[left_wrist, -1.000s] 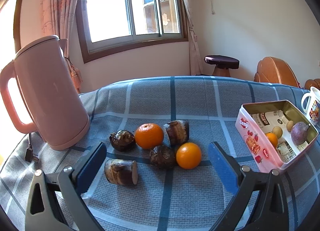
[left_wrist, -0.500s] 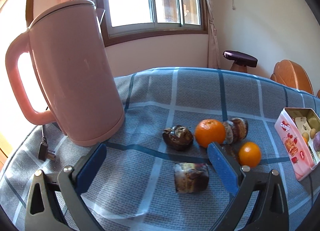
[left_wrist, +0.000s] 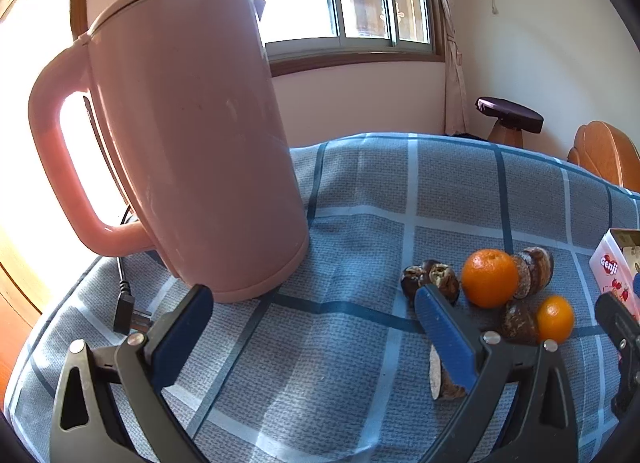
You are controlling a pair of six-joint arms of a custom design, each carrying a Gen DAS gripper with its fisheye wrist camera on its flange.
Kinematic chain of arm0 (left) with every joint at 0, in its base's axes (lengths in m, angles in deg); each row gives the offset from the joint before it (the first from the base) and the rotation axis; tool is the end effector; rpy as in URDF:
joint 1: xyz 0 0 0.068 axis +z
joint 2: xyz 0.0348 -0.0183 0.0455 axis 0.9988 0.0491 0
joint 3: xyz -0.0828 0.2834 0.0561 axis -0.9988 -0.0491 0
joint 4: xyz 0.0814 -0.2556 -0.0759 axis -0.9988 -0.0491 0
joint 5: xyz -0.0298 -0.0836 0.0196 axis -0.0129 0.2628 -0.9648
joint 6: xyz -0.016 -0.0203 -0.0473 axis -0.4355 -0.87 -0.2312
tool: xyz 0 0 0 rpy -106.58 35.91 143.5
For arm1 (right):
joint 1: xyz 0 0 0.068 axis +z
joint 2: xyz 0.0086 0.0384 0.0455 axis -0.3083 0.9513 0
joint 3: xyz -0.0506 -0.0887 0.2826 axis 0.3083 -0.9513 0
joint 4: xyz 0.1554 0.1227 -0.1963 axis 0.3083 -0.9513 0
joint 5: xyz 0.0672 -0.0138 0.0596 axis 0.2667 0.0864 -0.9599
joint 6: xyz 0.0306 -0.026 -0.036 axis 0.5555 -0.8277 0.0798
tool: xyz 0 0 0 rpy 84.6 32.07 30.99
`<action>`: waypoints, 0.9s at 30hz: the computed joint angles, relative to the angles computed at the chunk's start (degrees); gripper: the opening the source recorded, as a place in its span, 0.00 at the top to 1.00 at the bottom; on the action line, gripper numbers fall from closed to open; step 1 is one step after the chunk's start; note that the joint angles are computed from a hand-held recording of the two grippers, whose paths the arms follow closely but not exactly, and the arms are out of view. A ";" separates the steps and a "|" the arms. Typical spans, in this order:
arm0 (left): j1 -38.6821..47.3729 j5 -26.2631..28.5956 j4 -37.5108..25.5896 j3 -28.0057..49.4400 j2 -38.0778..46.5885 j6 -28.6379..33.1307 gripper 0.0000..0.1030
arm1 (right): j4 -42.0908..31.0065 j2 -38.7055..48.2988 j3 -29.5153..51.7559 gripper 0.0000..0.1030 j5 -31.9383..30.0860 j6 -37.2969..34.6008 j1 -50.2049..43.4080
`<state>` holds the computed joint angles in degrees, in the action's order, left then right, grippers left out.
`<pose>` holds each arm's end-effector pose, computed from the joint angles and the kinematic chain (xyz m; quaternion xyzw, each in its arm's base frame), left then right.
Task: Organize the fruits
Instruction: 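Move the left tool toward a cut taro piece while the right tool approaches an orange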
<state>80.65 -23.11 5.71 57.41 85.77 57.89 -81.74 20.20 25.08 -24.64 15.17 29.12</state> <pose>0.3306 -0.0413 0.1468 0.1680 0.8818 -0.0201 0.4402 0.2214 0.1988 0.1401 0.1833 0.8678 -0.0622 0.4576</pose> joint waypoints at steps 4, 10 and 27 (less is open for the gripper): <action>0.75 0.66 -0.19 0.11 -0.90 0.96 0.00 | 0.31 2.83 2.32 0.35 -5.95 -3.47 -2.28; 2.33 3.81 -3.14 1.50 -1.08 0.66 0.00 | -1.05 5.46 4.51 0.35 -12.64 -4.52 -5.39; -0.29 11.96 -9.57 0.48 -3.12 8.32 0.00 | 3.49 4.10 1.78 0.39 -17.93 -5.81 -7.56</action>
<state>80.36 -11.15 -3.85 57.89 82.65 66.21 -78.25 24.29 26.86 -42.57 9.36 21.57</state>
